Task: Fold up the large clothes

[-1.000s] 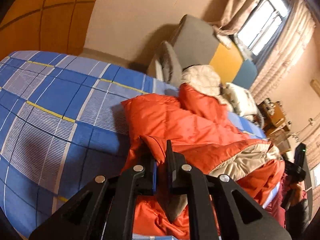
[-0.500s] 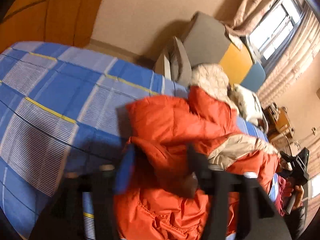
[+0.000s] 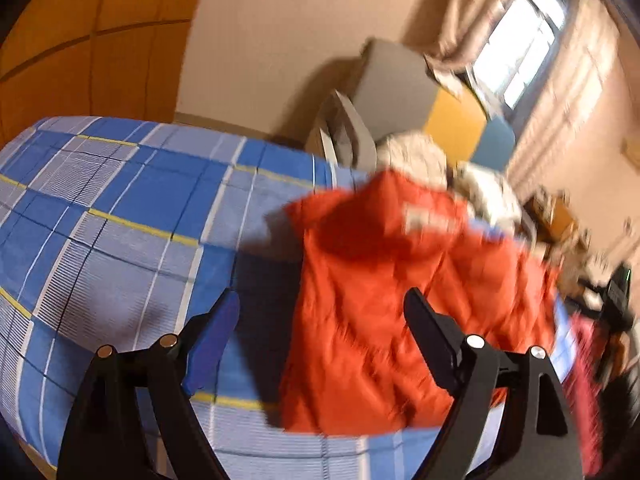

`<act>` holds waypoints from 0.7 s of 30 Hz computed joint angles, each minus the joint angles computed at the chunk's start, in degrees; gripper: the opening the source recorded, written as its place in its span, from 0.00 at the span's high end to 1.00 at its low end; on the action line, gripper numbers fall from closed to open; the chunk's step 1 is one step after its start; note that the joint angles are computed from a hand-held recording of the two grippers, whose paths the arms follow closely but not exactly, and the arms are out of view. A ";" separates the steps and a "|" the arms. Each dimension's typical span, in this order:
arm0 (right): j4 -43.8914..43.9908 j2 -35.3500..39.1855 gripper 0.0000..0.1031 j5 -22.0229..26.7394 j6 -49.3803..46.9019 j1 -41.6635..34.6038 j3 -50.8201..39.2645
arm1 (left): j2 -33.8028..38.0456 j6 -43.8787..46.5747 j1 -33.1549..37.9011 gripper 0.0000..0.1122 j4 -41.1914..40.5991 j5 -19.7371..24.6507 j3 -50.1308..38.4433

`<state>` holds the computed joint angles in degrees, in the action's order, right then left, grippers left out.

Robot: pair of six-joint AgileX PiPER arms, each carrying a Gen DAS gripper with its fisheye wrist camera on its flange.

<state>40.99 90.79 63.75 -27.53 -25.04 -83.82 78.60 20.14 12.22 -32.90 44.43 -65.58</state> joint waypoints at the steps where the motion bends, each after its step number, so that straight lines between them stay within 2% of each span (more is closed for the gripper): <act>1: -2.08 -0.28 0.12 -1.11 -0.35 0.59 0.94 | 0.32 0.86 -0.60 0.25 0.67 -0.44 0.84; 6: -7.63 0.87 0.12 -4.84 -1.66 3.04 1.89 | 3.41 5.14 -1.96 0.25 -3.08 -1.73 -0.32; 10: -9.14 4.20 0.12 -4.64 -2.56 4.98 -2.57 | 9.58 6.11 -3.08 0.25 -6.02 -1.47 -5.25; 11: -8.50 5.79 0.13 -3.13 -3.45 5.12 -4.65 | 11.18 7.16 -3.03 0.27 -7.62 -0.49 -6.46; 13: -10.00 7.93 0.12 -2.68 -3.15 6.22 -7.46 | 13.99 7.21 -3.37 0.36 -8.79 0.83 -8.76; 16: -10.54 11.54 0.13 -0.64 -3.49 7.40 -11.61 | 16.43 6.48 -4.25 0.57 -8.07 2.10 -10.74; 18: -10.21 12.97 0.25 0.59 -4.29 7.93 -13.05 | 16.59 6.34 -4.55 0.77 -7.12 1.83 -10.65; 21: -11.49 13.26 0.49 0.43 -4.67 8.82 -12.89 | 15.05 6.70 -4.14 0.89 -6.60 0.63 -8.97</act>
<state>29.49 104.05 64.18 -32.21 -16.22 -96.72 93.66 26.85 8.08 -39.50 45.07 -74.55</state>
